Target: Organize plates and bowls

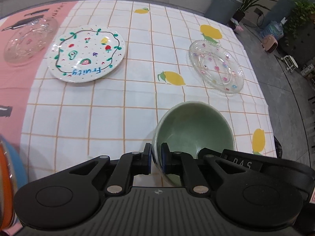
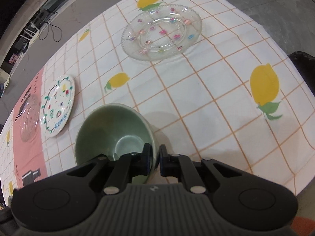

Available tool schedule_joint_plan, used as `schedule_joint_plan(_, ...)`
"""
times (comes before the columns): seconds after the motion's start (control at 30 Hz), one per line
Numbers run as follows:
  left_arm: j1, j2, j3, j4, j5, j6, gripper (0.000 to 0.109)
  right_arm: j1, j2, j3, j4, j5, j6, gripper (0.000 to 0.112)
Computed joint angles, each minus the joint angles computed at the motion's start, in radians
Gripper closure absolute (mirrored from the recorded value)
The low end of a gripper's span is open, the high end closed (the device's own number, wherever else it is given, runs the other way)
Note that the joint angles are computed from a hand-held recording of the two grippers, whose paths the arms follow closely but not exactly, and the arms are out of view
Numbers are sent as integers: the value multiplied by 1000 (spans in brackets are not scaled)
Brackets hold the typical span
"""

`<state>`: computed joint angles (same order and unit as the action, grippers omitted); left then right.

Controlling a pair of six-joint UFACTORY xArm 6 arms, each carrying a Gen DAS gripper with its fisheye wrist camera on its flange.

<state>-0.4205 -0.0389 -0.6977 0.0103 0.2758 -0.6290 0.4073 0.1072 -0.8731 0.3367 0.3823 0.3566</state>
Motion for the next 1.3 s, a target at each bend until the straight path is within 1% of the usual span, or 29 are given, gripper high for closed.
schedule_joint_plan(0.07,-3,-48,31,56,2,-53,99,9,-40,36,-4,-16,13,106)
schedule_joint_plan(0.13,-3,-106,64,83,12,-82,99,19,-78,63,7,-22,12,106)
schedule_joint_plan(0.27,5,-239,130,148,54,-146,99,52,-166,120,21,-35,15,106)
schedule_joint_plan(0.37,18,-350,171,180,102,-173,99,90,-230,150,-6,-40,56,106)
schedule_joint_plan(0.5,49,-504,217,184,182,-183,99,147,-294,157,-64,-41,112,106)
schedule_joint_plan(0.7,127,-694,260,139,307,-127,99,230,-328,94,-111,20,131,105)
schedule_joint_plan(0.8,178,-760,276,114,357,-88,99,268,-315,48,-81,55,102,105)
schedule_joint_plan(0.97,287,-833,306,30,425,14,98,325,-244,-49,-7,123,48,104)
schedule_joint_plan(1.13,391,-861,342,-42,464,104,98,368,-149,-134,43,165,16,104)
schedule_joint_plan(1.3,463,-812,355,-104,484,207,98,394,-44,-217,41,216,-7,104)
